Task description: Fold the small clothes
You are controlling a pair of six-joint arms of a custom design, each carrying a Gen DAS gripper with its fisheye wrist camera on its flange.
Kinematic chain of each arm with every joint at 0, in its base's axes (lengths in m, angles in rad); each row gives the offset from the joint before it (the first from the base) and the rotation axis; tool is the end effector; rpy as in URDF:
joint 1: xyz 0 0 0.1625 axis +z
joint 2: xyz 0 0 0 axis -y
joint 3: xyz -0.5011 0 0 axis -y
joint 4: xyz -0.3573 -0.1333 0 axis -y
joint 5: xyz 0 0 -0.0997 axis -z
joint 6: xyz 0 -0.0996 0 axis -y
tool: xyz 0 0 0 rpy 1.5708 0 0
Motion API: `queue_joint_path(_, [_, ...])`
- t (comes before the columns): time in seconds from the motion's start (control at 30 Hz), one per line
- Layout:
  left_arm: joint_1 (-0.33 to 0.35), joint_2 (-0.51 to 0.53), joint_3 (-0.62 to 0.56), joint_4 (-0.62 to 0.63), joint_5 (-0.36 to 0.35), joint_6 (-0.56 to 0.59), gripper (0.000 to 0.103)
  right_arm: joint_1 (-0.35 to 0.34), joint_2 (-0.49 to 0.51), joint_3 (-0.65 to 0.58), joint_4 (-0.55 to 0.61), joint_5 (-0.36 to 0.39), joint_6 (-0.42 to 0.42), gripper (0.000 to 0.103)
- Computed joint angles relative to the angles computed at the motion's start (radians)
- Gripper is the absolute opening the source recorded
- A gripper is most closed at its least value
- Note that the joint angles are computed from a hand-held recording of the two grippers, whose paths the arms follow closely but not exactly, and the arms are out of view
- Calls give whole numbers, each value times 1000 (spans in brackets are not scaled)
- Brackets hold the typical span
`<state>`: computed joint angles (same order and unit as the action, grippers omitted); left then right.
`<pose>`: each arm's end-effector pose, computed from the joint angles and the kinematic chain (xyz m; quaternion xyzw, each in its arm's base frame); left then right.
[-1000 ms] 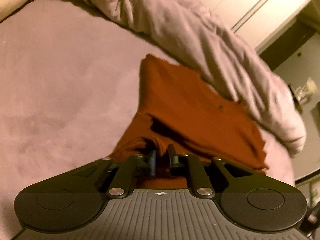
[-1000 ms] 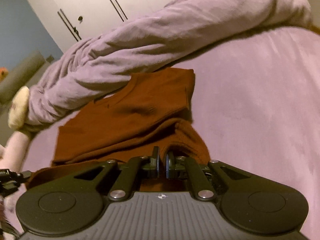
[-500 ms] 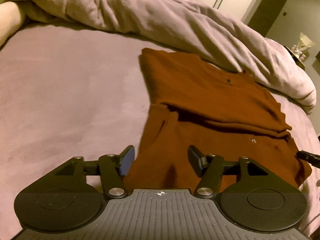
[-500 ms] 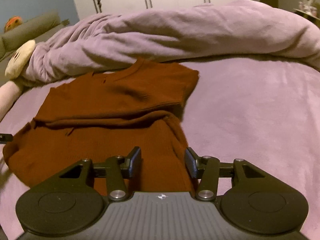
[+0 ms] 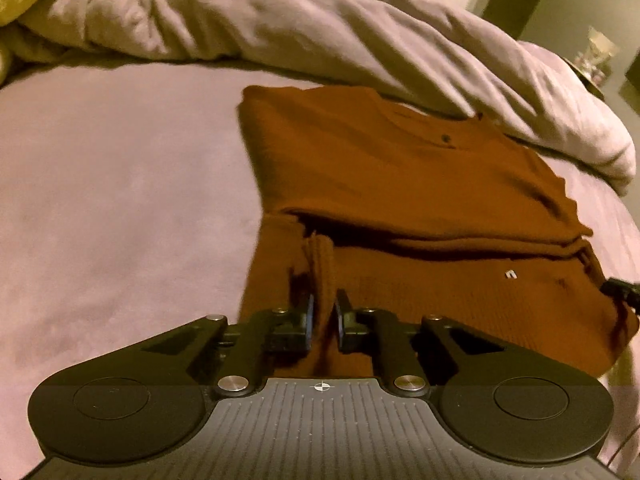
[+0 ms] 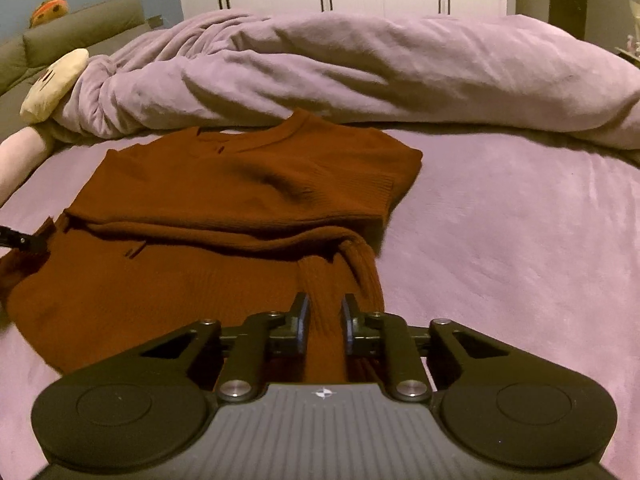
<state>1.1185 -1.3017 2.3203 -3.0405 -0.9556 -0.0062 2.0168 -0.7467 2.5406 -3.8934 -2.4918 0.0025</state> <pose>-0.0232 -0.4844 0.3116 0.1394 0.9209 -0.2746 0.2389 0.2235 -0.3423 0.1527 0.0769 -0.8691 0.3236 0.3662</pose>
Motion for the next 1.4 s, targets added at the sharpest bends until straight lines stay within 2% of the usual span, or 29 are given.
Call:
queue_joint_path(0.17, [-2,7,-9,20,-7,10,10,-14,-10,-9,53,4,6,16])
queue_joint_path(0.27, [11,8,-20,37,-33,-7,19,-35,-23,-11,68,32,24,19])
queue_joint_path(0.3, [20,6,-24,42,-55,-12,25,-39,-26,-11,65,43,26,21])
queue_joint_path(0.4, [21,8,-22,38,-59,-5,26,-35,-27,-17,61,56,-13,22])
queue_joint_path(0.47, [13,11,-17,28,-38,-1,25,-32,-21,-20,50,61,-46,22])
queue_joint_path(0.57, [9,12,-15,25,-43,6,20,-39,-21,-24,59,89,-69,22])
queue_joint_path(0.7, [6,19,-22,44,-13,2,18,-46,1,-38,64,76,-86,22])
queue_joint_path(0.9, [26,26,-40,81,-12,-15,18,-62,1,-52,75,59,-27,20])
queue_joint_path(1.0, [21,24,-41,79,3,-34,8,-46,26,-53,32,30,-50,8])
queue_joint_path(1.1, [1,-2,-29,75,-1,-36,7,-16,37,-52,-7,14,-64,6])
queue_joint_path(1.2, [-28,-42,-25,80,-5,-24,7,13,19,-48,-49,30,-62,6])
queue_joint_path(1.4, [-73,-91,-70,73,4,2,7,41,-8,-92,-95,28,-112,6])
